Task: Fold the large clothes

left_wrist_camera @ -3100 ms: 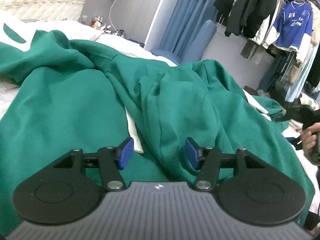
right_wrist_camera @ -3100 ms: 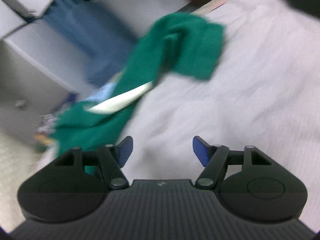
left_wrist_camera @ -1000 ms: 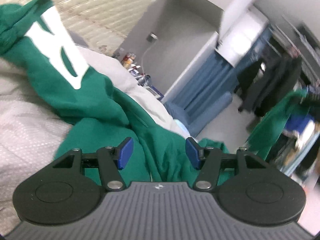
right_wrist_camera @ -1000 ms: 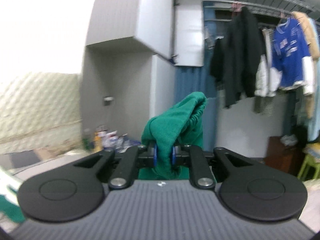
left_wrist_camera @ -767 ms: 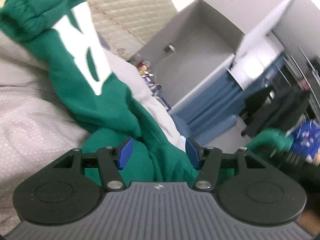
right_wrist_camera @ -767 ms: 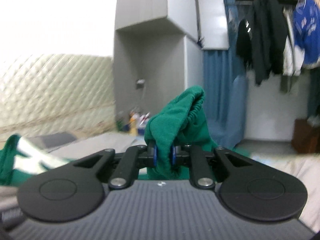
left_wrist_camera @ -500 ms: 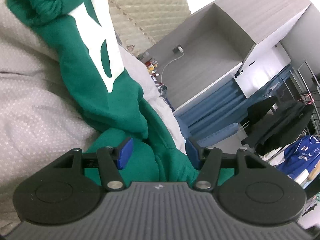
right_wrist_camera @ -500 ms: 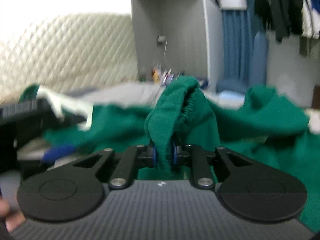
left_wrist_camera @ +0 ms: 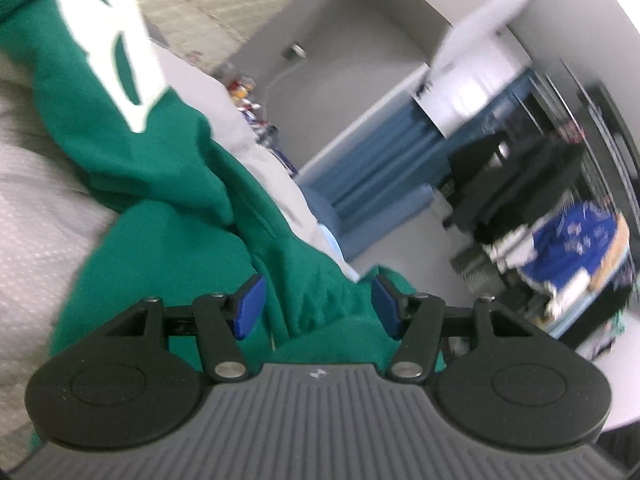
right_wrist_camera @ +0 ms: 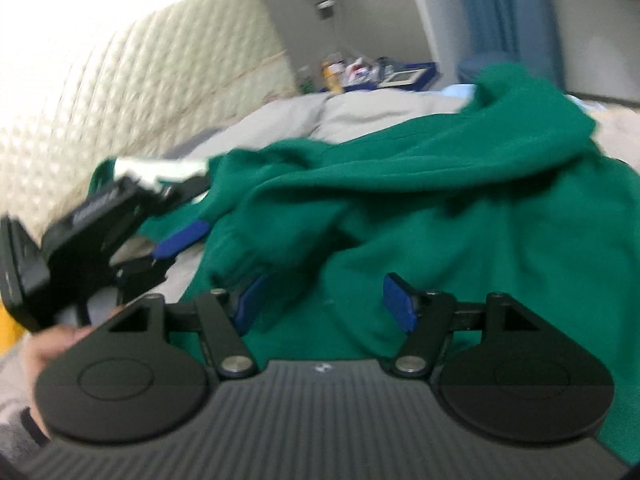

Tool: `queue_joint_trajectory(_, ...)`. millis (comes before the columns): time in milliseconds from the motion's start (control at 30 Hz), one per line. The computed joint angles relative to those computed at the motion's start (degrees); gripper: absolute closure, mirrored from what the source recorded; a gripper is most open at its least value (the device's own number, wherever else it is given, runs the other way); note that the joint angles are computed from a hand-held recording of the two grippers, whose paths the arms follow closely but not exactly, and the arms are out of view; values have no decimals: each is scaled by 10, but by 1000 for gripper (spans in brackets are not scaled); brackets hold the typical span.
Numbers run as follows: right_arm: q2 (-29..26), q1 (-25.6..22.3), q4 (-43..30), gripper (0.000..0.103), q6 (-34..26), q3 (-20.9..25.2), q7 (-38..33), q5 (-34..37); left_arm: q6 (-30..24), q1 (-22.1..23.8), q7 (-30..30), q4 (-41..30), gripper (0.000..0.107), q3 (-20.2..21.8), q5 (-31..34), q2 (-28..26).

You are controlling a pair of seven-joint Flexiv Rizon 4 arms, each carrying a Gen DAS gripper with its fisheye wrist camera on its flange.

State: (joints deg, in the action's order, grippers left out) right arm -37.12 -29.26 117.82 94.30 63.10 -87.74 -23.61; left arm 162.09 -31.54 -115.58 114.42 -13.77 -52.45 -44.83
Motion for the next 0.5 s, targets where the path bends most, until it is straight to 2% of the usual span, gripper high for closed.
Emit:
queue_joint_trajectory(133,-15,-7,-16,34,13,-10,52,28,-28,-15,64,-32,43,2,-5,-12)
queue_joint_trajectory(267,-57,-28,-40,34,-5,17,90,36,-38,-31,137,-68,43,6,-11,-26)
queue_joint_trajectory(333,-64,-25,-48,34,-9,16,92,34,-37,-43,195,-86,42,10,-24,-29)
queue_joint_trajectory(400,-69,-31,-51,34,-20,22,87,33,-28,-59,270,-113,37,13,-43,-37)
queue_joint_trajectory(500,-77,-31,-67,34,-49,26,80,45,-36,-62,342,-142,36,1,-50,-49)
